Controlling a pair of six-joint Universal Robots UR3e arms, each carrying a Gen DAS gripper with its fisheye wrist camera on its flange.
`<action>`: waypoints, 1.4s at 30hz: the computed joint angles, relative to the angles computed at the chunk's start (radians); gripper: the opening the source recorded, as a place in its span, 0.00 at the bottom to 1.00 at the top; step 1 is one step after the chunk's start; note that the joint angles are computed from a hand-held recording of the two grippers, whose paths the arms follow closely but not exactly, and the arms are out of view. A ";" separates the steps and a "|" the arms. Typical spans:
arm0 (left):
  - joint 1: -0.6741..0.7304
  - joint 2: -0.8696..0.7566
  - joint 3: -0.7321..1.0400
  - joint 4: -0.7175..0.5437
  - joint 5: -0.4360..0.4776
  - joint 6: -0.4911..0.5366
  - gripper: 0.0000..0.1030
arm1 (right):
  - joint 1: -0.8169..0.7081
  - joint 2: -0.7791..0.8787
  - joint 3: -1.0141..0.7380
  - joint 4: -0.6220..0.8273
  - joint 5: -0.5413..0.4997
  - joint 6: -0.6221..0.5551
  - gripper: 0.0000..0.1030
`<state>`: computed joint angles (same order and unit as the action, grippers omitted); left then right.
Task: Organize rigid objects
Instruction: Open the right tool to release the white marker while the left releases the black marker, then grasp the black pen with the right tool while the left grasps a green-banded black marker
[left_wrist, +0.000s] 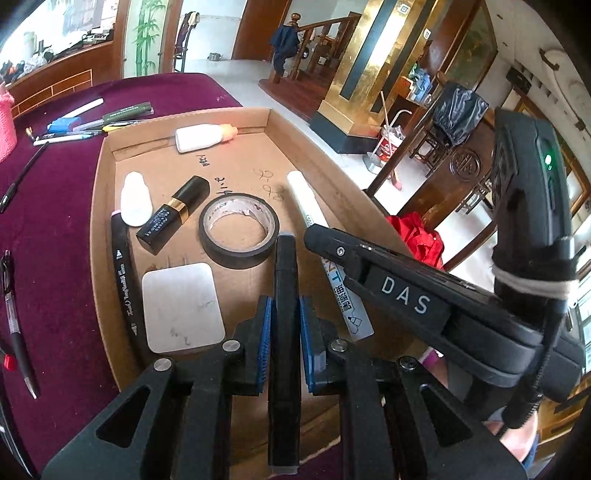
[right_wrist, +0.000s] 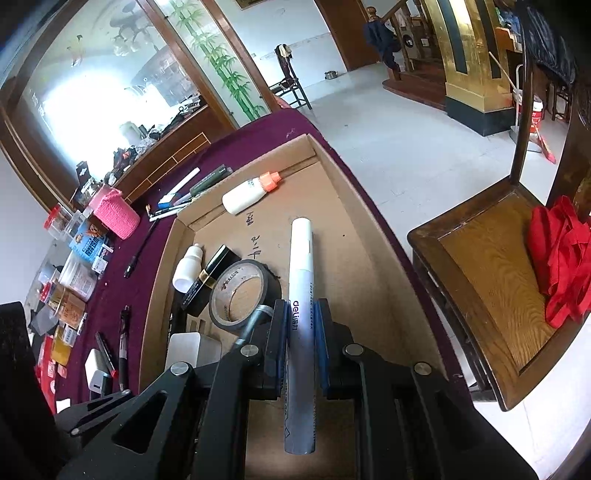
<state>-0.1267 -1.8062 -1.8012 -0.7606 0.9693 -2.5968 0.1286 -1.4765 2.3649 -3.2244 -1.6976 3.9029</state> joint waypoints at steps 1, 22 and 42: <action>-0.005 -0.007 0.002 0.008 0.003 0.001 0.12 | 0.002 0.004 -0.005 0.003 -0.001 0.002 0.12; 0.033 0.100 -0.082 0.014 -0.008 0.038 0.13 | 0.039 -0.024 0.002 -0.037 -0.076 0.005 0.15; 0.413 0.514 -0.340 0.022 -0.093 0.262 0.18 | 0.178 0.129 -0.132 -0.191 -0.117 -0.109 0.29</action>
<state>0.2862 -1.2926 -2.1417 -0.7386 0.8761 -2.3352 0.3065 -1.3479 2.2330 -3.4154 -1.8148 3.7943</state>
